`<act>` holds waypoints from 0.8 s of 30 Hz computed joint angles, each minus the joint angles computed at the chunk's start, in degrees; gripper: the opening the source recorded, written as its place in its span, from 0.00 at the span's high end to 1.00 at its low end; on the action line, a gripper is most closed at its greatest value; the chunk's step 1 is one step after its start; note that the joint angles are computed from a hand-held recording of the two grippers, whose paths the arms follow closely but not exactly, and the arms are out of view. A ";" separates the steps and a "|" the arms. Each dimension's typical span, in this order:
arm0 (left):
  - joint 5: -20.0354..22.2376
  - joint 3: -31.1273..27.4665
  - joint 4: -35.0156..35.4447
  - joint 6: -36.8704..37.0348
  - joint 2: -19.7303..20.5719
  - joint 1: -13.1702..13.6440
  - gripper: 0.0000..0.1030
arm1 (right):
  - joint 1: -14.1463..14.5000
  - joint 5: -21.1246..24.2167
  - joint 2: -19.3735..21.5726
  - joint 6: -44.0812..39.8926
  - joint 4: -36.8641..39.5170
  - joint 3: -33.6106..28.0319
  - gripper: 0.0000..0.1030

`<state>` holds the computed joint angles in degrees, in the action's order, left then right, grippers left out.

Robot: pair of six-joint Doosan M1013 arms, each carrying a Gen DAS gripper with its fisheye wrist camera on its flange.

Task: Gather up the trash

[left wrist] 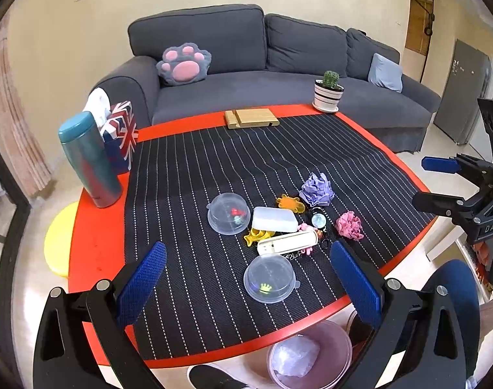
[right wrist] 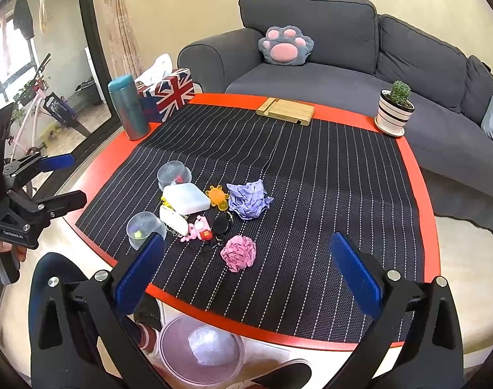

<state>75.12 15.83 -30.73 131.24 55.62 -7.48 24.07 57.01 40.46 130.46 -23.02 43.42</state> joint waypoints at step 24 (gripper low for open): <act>-0.41 0.14 -0.26 0.64 -0.01 -0.12 0.06 | -0.09 0.48 -0.02 0.32 0.06 0.20 0.03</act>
<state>74.70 15.97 -30.99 131.88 55.61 -7.60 23.98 57.49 40.44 130.78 -22.97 43.63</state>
